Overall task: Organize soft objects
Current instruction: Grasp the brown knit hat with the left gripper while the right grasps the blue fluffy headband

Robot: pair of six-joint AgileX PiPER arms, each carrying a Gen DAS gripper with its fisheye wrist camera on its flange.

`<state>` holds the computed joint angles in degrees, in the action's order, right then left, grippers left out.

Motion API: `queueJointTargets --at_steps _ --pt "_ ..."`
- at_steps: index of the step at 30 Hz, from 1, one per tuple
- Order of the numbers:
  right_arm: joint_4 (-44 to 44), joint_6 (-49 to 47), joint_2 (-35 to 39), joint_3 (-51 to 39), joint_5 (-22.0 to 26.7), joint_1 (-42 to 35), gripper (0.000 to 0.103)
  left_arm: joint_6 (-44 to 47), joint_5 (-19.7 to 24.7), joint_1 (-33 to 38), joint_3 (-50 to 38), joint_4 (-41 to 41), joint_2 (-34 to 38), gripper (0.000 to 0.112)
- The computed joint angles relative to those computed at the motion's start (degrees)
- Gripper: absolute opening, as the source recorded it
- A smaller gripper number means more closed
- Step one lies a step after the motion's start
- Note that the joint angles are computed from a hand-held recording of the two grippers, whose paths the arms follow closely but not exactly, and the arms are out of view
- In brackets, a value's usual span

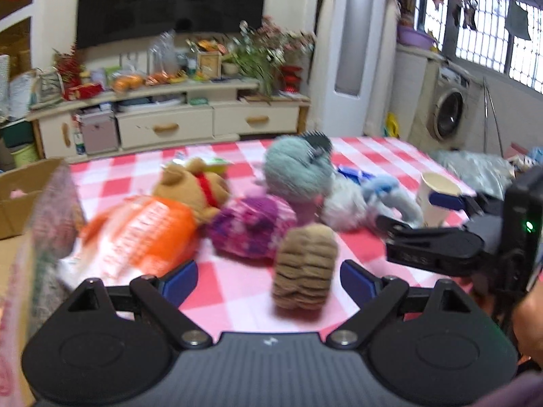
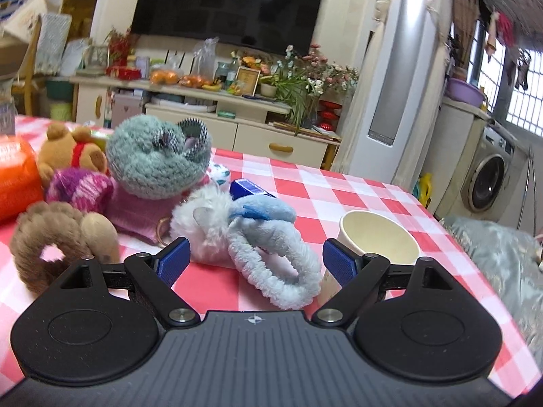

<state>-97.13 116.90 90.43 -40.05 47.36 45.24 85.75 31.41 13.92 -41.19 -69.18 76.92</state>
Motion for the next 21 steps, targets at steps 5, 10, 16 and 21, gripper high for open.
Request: queueJointTargets --at_steps 5,10,16,21 --pt "-0.33 -3.38 1.53 -1.83 -3.57 -3.25 0.103 -6.21 -3.19 -6.42 -2.11 4.94 3.5 0.09" --pt "-1.43 -5.48 2.01 -2.53 -5.9 -5.36 0.103 -11.39 -6.53 -10.9 -3.91 8.83 6.54 0.087" --pt "-1.53 -7.37 1.56 -2.62 -9.71 -7.6 0.103 -18.12 -8.97 -13.54 -6.36 13.85 9.56 0.076" --pt "-1.76 -7.6 1.78 -2.88 -9.86 -7.58 0.103 -23.45 -9.52 -14.45 -7.92 18.49 11.54 0.06"
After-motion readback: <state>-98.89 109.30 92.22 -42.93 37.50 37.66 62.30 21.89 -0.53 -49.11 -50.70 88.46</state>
